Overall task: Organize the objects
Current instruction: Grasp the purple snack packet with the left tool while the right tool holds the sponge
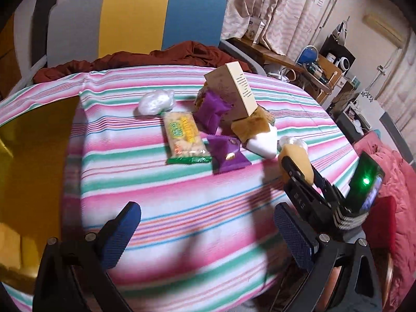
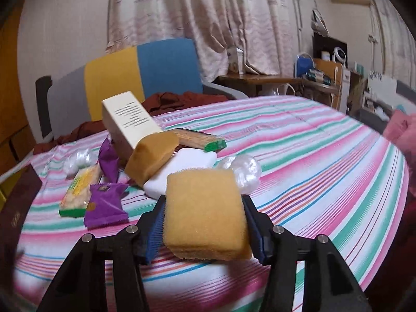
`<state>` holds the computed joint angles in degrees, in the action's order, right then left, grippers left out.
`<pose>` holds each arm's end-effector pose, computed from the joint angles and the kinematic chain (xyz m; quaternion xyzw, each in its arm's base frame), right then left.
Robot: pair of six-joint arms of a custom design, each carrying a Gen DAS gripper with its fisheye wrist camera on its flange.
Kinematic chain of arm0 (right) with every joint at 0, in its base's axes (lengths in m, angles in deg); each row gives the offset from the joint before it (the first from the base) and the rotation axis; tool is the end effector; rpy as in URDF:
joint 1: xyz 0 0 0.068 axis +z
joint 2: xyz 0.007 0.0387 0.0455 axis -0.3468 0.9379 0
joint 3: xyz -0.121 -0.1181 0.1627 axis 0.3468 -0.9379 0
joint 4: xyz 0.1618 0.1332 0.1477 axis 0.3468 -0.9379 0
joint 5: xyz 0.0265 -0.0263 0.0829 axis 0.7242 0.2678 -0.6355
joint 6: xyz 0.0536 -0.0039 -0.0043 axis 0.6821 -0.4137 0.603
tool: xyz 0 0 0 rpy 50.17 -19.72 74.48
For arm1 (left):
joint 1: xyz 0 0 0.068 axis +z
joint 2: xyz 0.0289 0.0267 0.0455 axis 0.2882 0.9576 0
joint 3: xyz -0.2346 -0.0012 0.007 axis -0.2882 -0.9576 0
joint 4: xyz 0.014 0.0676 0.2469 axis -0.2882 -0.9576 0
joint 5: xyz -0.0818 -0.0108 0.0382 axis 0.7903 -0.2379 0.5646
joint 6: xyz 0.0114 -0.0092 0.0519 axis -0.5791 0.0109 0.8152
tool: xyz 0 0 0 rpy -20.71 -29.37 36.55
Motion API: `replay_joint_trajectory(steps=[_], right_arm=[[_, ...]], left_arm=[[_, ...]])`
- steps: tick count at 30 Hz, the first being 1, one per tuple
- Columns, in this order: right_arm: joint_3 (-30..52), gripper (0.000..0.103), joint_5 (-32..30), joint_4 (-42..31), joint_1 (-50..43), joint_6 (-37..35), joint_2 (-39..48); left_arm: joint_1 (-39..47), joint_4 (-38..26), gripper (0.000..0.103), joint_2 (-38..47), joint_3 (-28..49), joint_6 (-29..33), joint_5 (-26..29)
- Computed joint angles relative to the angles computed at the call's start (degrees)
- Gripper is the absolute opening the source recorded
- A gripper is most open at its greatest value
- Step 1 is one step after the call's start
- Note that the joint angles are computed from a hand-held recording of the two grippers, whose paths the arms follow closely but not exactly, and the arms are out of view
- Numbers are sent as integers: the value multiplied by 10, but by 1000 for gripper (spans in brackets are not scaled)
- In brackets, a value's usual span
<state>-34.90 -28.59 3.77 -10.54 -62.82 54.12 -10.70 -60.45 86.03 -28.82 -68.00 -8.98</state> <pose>0.2987 0.0450 0.0765 0.0811 0.8796 0.0232 0.4682 0.2726 -0.1416 0.1544 0.0369 0.9417 -0.1426 0.3025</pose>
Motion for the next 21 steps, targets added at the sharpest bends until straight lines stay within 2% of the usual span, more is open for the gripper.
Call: replay_joint_trajectory(steps=[5, 8, 9, 15, 17, 19, 21], right_arm=[[-10, 55, -1, 25, -2, 16, 14], [-13, 55, 3, 34, -2, 25, 20], [-13, 55, 1, 35, -3, 26, 21], [-17, 56, 5, 45, -2, 25, 26], [-19, 56, -1, 50, -5, 27, 27], [-23, 56, -9, 56, -10, 29, 27], [-22, 56, -11, 57, -11, 29, 28]], left_arm=[[-6, 19, 102, 106, 85, -30, 2], [-11, 6, 95, 177, 159, -32, 15], [-12, -3, 89, 202, 186, -32, 17], [-22, -14, 86, 301, 292, -35, 0], [-26, -17, 80, 326, 319, -26, -14], [-26, -18, 68, 348, 339, -12, -17], [-29, -8, 61, 362, 345, 10, -32]])
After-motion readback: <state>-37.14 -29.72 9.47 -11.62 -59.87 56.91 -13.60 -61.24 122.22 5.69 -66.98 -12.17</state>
